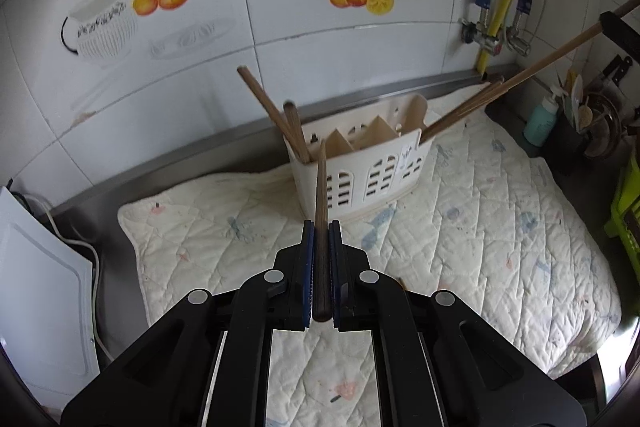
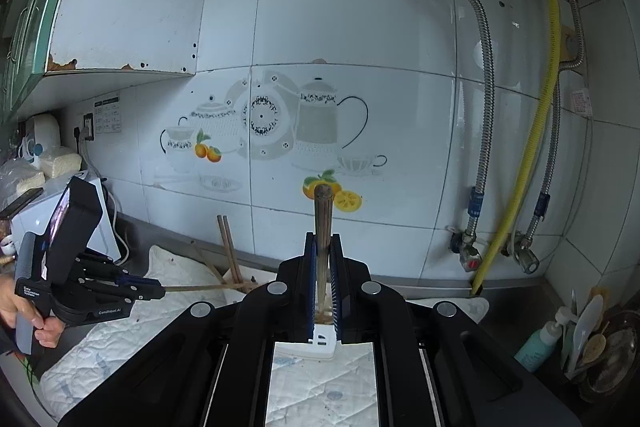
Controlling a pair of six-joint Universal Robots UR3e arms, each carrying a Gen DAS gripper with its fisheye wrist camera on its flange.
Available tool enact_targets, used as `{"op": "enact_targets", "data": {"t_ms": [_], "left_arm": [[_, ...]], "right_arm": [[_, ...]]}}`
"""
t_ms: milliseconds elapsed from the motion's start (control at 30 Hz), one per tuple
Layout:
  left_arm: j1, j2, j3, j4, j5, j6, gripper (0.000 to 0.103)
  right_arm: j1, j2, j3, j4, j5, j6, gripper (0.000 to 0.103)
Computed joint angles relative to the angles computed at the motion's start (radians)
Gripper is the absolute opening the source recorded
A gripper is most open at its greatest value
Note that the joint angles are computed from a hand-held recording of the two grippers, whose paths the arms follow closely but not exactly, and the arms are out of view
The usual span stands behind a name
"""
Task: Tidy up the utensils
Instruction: 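Carry both chopsticks into the white holder and open both grippers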
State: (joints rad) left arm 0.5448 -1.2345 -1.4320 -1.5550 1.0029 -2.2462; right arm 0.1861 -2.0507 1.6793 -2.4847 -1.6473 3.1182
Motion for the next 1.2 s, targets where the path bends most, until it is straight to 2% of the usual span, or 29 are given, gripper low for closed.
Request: {"op": "enact_targets", "data": {"t_ms": [367, 533, 900, 967, 1067, 1100, 1133, 1200], "left_arm": [[-0.151, -0.148, 0.09, 0.247, 0.015, -0.221, 0.006], [-0.195, -0.22, 0.132, 0.301, 0.027, -0.284, 0.006], [-0.188, -0.252, 0.119, 0.329, -0.022, -0.314, 0.006], [-0.166, -0.236, 0.109, 0.329, -0.057, -0.314, 0.008], [-0.13, -0.204, 0.105, 0.309, -0.101, -0.299, 0.009], [-0.107, -0.184, 0.098, 0.295, -0.125, -0.287, 0.01], [-0.08, -0.156, 0.081, 0.292, -0.152, -0.275, 0.015], [-0.01, -0.095, 0.052, 0.25, -0.218, -0.241, 0.024]], "right_arm": [[-0.109, 0.167, -0.051, -0.044, 0.095, -0.001, 0.006], [-0.118, 0.264, -0.072, -0.058, 0.104, 0.0, 0.006], [-0.087, 0.424, -0.108, -0.067, 0.094, 0.016, 0.007], [-0.09, 0.432, -0.106, -0.07, 0.1, 0.021, 0.007], [-0.087, 0.426, -0.102, -0.075, 0.092, 0.013, 0.016], [-0.083, 0.42, -0.1, -0.075, 0.081, 0.012, 0.025], [-0.079, 0.412, -0.095, -0.081, 0.07, 0.01, 0.03], [-0.076, 0.381, -0.076, -0.094, 0.063, 0.008, 0.033]]}}
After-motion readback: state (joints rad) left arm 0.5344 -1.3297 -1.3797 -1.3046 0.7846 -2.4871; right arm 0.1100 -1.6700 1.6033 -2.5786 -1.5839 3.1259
